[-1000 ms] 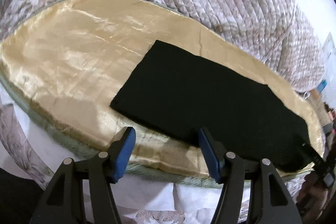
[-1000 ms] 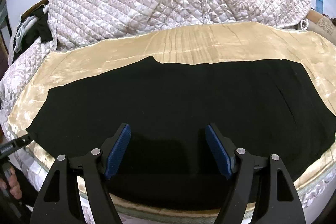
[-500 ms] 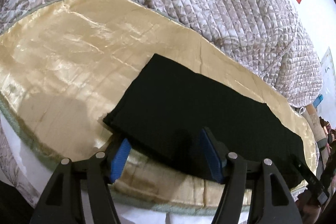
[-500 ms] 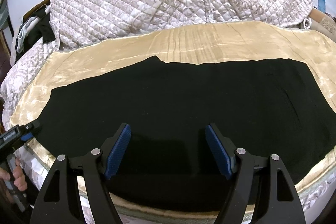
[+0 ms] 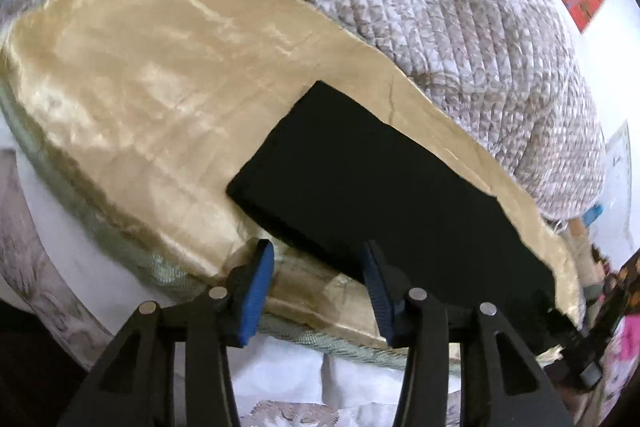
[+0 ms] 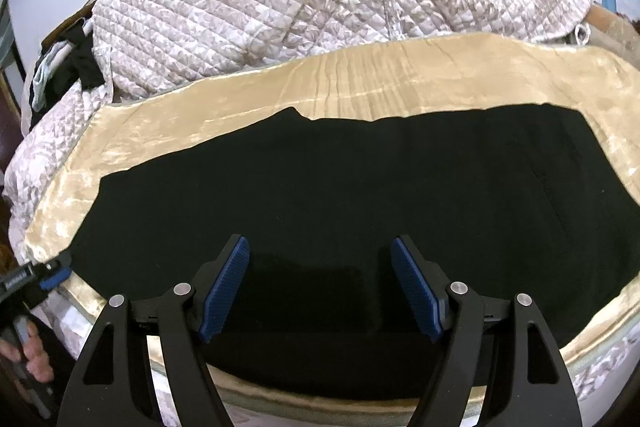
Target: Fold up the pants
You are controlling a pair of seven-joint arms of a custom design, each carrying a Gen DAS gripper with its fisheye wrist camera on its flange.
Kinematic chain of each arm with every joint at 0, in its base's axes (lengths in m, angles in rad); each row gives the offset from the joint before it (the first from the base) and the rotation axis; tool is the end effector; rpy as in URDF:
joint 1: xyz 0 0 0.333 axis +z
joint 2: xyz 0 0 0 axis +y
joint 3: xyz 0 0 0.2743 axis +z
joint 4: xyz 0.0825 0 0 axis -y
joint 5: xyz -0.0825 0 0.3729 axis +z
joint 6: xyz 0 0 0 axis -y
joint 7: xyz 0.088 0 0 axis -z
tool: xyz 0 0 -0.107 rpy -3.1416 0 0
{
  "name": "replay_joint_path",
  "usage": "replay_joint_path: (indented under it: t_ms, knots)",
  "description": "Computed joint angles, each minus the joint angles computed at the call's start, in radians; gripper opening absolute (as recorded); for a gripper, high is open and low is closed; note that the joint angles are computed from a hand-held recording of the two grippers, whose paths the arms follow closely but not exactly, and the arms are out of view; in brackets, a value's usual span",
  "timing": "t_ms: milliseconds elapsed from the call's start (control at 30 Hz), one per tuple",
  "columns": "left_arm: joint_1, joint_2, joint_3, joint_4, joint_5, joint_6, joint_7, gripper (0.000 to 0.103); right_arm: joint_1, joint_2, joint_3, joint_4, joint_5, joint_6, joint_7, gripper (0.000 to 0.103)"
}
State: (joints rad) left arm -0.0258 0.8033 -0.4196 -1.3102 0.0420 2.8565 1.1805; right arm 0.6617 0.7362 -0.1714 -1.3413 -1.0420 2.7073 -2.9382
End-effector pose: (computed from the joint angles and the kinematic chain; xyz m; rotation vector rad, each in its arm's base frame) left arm 0.7153 -0.2368 0.3566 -2.1227 1.8202 -1.2186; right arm 0.6197 0.4005 0.3243 -1.2943 1.8692 -0.6936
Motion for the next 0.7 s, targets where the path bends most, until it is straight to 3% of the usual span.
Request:
replay_joint_path:
  t_ms: [200,267,433,500,533,700]
  knots:
    - [-0.026,0.081,0.008,0.126,-0.020,-0.046,-0.024,0.050,0.010,0.011,-0.004,0.018,-0.014,-0.018,-0.012,0.074]
    - [-0.028,0.096,0.002,0.146,-0.027,-0.039,-0.019,0.058,0.012,0.009,-0.009,0.016,-0.020,-0.013,-0.002,0.074]
    - [-0.053,0.120,0.023,0.182,-0.011,-0.001,-0.037,0.059,0.016,0.006,-0.013,0.014,-0.034,-0.006,0.008,0.074]
    - [-0.066,0.129,0.038,0.203,0.011,-0.001,-0.036,0.053,0.023,-0.001,-0.020,0.006,-0.051,-0.007,0.023,0.074]
    - [-0.070,0.137,0.038,0.221,0.018,-0.011,-0.032,0.045,0.025,-0.005,-0.022,0.001,-0.058,-0.006,0.032,0.074]
    - [-0.136,0.217,0.105,0.388,0.057,-0.105,-0.047,0.034,0.020,-0.021,-0.022,-0.018,-0.087,0.008,0.074,0.074]
